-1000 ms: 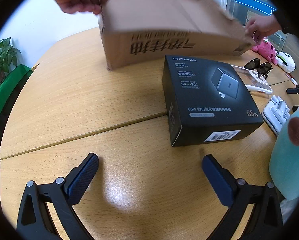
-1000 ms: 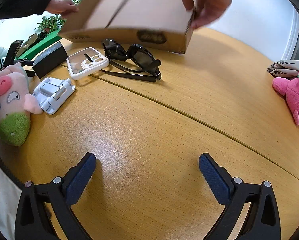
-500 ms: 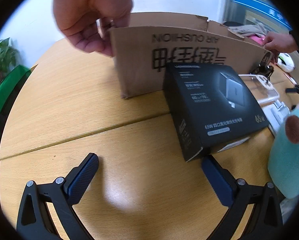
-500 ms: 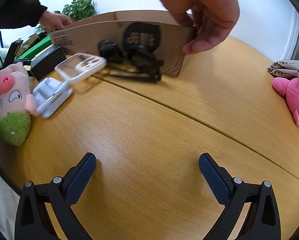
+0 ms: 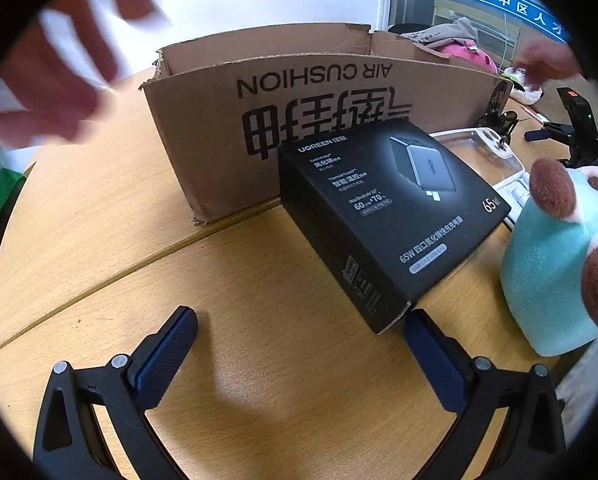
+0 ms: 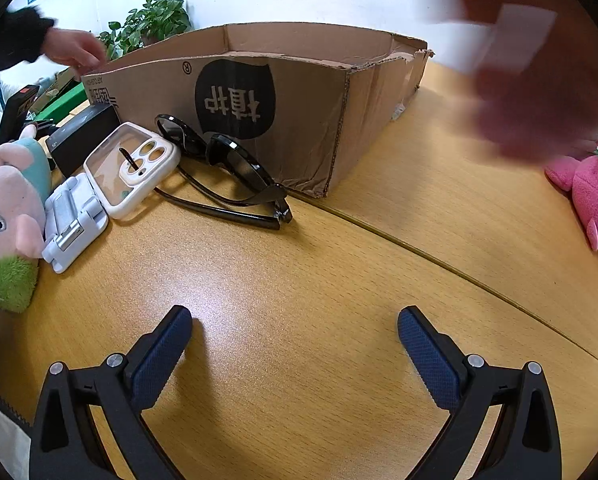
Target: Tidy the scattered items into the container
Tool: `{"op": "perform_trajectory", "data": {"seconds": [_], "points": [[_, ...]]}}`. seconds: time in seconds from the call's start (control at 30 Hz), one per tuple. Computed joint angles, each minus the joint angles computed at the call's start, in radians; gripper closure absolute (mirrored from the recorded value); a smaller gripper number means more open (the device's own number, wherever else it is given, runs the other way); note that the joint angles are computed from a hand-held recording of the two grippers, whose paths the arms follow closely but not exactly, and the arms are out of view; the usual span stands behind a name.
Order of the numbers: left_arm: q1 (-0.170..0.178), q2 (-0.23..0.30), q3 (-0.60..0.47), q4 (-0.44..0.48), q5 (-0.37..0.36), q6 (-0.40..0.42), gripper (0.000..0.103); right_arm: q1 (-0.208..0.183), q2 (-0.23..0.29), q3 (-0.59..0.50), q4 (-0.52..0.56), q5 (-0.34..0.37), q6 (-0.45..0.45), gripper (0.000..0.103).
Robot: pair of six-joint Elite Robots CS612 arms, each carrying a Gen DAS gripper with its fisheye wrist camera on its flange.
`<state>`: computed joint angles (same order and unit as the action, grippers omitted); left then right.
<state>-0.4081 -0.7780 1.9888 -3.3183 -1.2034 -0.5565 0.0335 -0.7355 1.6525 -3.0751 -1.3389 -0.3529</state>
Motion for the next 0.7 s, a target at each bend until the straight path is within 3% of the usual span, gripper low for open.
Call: {"op": "perform_trajectory", "data": {"seconds": [0.53,0.63,0.7], "points": [[-0.01,-0.006,0.017,-0.006,0.007,-0.011,0.0,0.003,0.001,-0.003,-0.002,-0.011,0.02,0.0],[-0.01,-0.001,-0.009,0.018,0.011,-0.017,0.0,0.025,-0.01,0.003,0.006,-0.107,0.145,0.0],[-0.01,-0.001,-0.011,0.019,0.011,-0.018,0.0,0.041,-0.031,0.001,0.092,-0.181,0.236,0.0]]}}
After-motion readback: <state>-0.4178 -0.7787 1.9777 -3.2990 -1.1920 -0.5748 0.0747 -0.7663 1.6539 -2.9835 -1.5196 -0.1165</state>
